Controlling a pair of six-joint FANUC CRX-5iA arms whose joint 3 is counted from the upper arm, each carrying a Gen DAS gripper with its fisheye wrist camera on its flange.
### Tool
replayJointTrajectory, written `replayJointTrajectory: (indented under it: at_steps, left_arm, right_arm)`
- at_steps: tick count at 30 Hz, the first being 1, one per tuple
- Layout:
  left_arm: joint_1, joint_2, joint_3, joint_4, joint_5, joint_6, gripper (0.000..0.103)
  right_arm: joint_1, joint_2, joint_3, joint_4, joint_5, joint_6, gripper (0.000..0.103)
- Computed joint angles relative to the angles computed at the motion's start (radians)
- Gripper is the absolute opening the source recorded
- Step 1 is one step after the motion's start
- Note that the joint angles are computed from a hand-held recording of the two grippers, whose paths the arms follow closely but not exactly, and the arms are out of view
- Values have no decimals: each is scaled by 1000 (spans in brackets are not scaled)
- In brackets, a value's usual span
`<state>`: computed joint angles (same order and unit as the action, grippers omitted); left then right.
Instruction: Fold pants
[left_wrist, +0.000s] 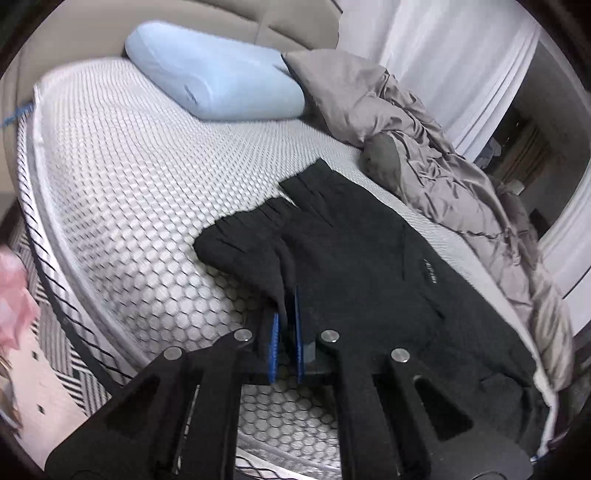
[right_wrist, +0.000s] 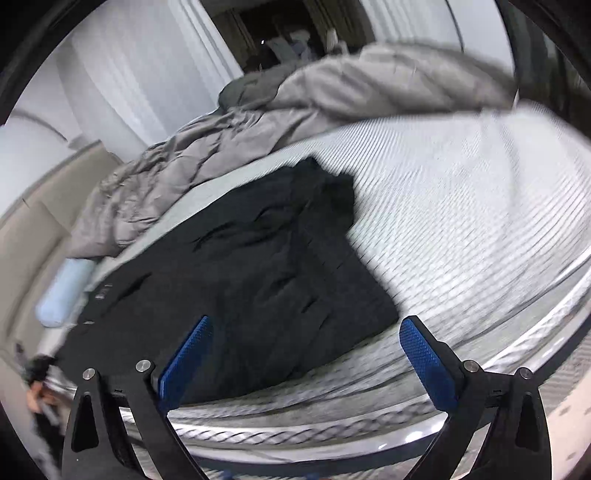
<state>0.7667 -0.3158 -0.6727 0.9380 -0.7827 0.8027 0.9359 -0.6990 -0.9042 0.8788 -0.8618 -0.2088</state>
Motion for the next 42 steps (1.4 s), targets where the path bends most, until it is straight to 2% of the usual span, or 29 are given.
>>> replayJointTrajectory:
  at_steps: [2,4,6,7,8,9,11,12,13,14,16,17,18,19,21,23,25,29,31,34,35,37,38,40,41,42]
  left_arm:
    - [-6,23,8,17,-18,-11,4]
    - [-14,63,35,7,-41,10,9]
    - [-21,94,48,25,-53,35,9]
    - [-21,101,47,39,-47,35,9]
    - [-30,105,51,32,-27,53,7]
    - [-31,97,51,22,-12,61,2]
    - [-36,59,27,26,32,47,0]
    - [-33,44,15,42,42,25,0]
    - [-30,29,4,47,47,9,0]
    - [-25,15,-3,35,50,5,0]
    - [-17,14,9,-43,30,38,0]
    - [-16,16,18,-94,18,72,0]
    - [-24,19,29,-143,18,102,0]
    - [-27,21,38,-167,15,111,0]
    - [-37,9,24,-133,21,93,0]
    - [-33,7,10,-76,0,62,1]
    - [-29,26,18,-63,-21,90,10]
    - [-12,82,46,-29,-69,114,13]
    - [-26,117,76,-27,-64,134,13]
    - [-59,150,110,-34,-40,161,13]
    - [-77,148,116,-51,-4,182,12]
    - [-107,140,112,-49,84,201,2]
    - [-117,127,96,-26,120,187,2]
    - [-111,120,87,-24,132,190,1]
    - [-103,138,104,-51,107,209,1]
    - [-78,150,112,-69,68,212,2]
  right_arm:
    - [-88,-18,-45,-22,197,-38,100]
    - [-178,-3,-72,-35,368,-64,85]
    - [-235,26,-86,4,450,-120,79]
    - [-271,36,-99,52,501,-164,70]
    - [-311,42,-112,119,543,-230,57]
    - [-333,48,-114,166,555,-277,50]
    - [-332,54,-104,235,510,-350,27]
    - [-308,54,-95,249,461,-356,22]
    - [-256,52,-82,248,373,-343,21]
    - [-177,49,-70,253,245,-330,20]
    - [-68,46,-48,188,76,-283,20]
    - [-28,61,-35,135,5,-258,20]
    - [-19,69,-28,89,-14,-235,21]
    - [-22,71,-26,42,-6,-208,21]
    - [-49,49,-65,84,56,-252,24]
    - [-67,12,-93,117,98,-287,40]
    - [-97,-27,-127,165,153,-337,49]
    - [-106,-89,-170,190,184,-375,49]
    - [-111,-96,-187,254,180,-433,49]
    - [-137,-79,-177,266,203,-435,49]
    - [-146,-58,-160,251,206,-422,42]
    - [-135,4,-128,246,160,-407,19]
    - [-97,20,-114,241,101,-396,17]
    - [-31,19,-118,254,7,-412,16]
    - [-13,20,-115,238,-22,-408,16]
    - [-18,10,-120,208,-3,-398,16]
